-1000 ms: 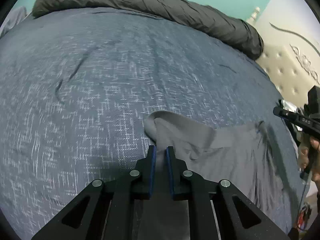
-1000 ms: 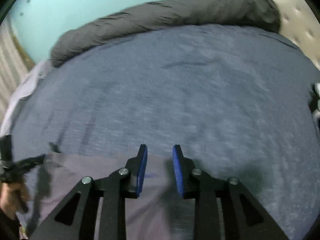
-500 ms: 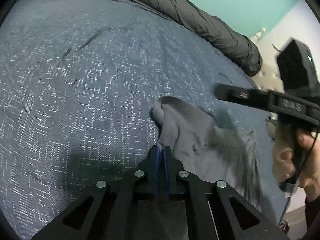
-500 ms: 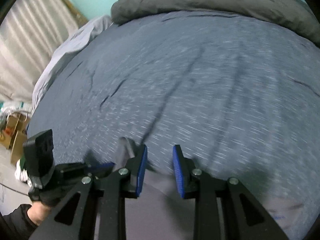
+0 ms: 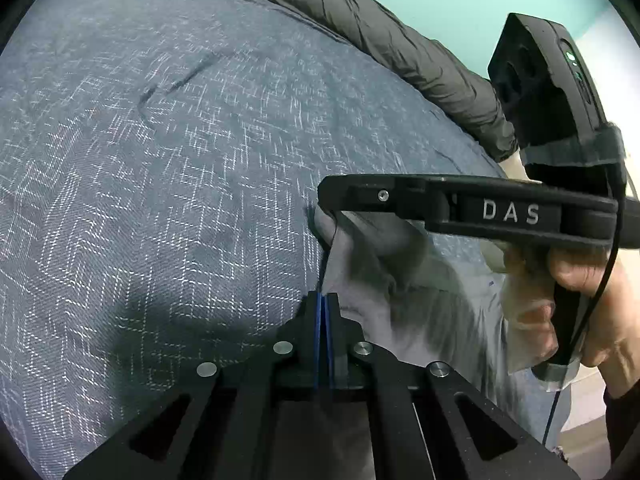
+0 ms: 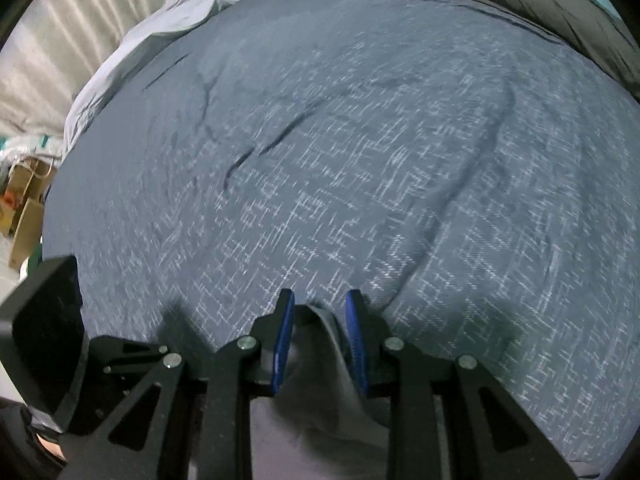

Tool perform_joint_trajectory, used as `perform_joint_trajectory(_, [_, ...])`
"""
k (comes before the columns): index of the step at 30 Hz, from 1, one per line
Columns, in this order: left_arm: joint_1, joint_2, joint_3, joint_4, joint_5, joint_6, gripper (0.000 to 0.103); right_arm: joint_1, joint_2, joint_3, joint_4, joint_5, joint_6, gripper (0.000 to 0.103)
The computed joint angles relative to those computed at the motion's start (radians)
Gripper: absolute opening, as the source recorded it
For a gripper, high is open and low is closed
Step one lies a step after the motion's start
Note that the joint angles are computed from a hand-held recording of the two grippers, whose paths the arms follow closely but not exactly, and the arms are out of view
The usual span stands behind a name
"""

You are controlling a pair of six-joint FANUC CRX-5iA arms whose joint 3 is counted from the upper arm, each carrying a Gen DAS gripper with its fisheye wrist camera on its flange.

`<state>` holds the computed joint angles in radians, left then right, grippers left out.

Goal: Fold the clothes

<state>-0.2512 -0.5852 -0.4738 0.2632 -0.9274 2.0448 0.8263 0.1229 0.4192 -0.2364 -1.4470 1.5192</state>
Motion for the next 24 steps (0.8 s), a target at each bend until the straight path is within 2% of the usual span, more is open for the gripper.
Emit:
perform_joint_trajectory(1, [0.001,0.002,0.001,0.001,0.000,-0.004,0.001,0.004,-0.001,-0.004,0.003,0.001,0.006,0.020])
perform_joint_trajectory(2, [0.002,0.005,0.002,0.003,0.001,-0.008,0.001,0.007,-0.007,-0.012,0.004,0.007,0.011,0.008])
perform_joint_trajectory(5, [-0.009,0.012,0.006,-0.005,0.005,-0.004,0.001,0.011,-0.036,-0.051,0.026,0.048,-0.007,0.001])
perform_joint_trajectory(9, [-0.022,0.022,0.020,-0.028,0.000,0.002,0.001,-0.023,-0.079,-0.092,0.010,0.097,-0.055,0.001])
perform_joint_trajectory(13, [-0.020,0.013,0.024,-0.037,-0.012,-0.002,0.001,-0.091,-0.138,-0.146,-0.063,0.129,-0.098,0.001])
perform_joint_trajectory(18, [-0.041,0.012,0.044,-0.064,-0.030,-0.001,0.001,-0.191,-0.177,-0.195,-0.170,0.091,-0.107,0.001])
perform_joint_trajectory(24, [-0.061,0.019,0.052,-0.070,-0.031,-0.017,0.001,-0.219,-0.176,-0.172,-0.225,-0.001,-0.080,0.003])
